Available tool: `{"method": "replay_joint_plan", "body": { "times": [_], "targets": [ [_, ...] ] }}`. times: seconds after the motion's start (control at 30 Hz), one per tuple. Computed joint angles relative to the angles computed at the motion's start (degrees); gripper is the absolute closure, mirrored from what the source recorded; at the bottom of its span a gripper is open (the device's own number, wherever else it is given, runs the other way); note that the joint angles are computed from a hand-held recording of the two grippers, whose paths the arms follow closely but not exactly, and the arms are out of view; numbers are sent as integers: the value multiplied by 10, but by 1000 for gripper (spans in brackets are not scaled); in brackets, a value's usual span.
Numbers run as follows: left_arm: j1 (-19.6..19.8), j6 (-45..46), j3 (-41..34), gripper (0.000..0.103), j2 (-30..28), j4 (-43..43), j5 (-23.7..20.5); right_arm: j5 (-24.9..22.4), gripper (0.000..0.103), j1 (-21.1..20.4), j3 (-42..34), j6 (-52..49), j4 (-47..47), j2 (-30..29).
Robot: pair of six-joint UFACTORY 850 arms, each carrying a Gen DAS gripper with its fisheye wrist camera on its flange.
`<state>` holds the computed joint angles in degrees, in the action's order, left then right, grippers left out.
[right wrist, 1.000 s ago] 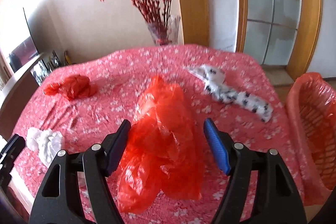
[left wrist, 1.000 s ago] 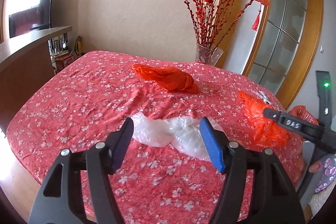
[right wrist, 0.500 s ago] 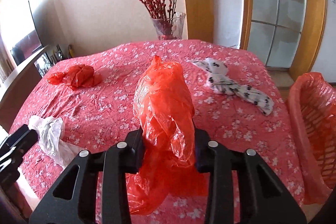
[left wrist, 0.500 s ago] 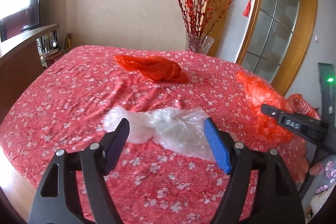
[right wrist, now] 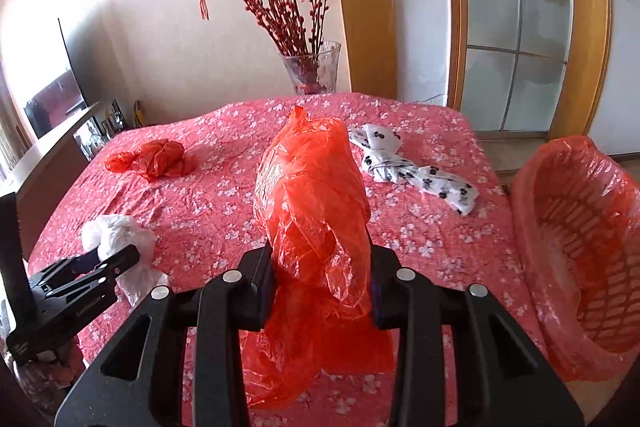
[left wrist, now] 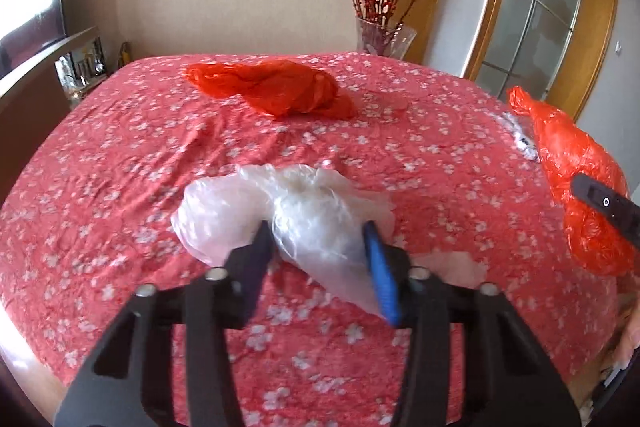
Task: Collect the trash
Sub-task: 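Grasp the orange bag with the right gripper while the left gripper grasps a white bag, then carry both bags to the wastebasket and open both grippers to drop them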
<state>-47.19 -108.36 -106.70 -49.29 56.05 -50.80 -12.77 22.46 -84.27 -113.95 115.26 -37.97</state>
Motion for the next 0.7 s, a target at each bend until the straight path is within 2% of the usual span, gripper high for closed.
{"method": "replay_joint_plan", "body": {
  "times": [0.13, 0.33, 0.57, 0.7],
  "targets": [
    [2, -14, 9, 73, 8, 16, 29, -13, 67, -7, 18, -47, 52, 17],
    [-5, -4, -19, 74, 1, 42, 30, -35, 67, -25, 48, -109, 129, 42],
    [-11, 39, -93, 74, -29, 52, 43, -48, 67, -45, 85, -227, 264, 71],
    [-14, 83, -160, 74, -61, 42, 51, -58, 67, -60, 105, -290, 342, 85]
  ]
}}
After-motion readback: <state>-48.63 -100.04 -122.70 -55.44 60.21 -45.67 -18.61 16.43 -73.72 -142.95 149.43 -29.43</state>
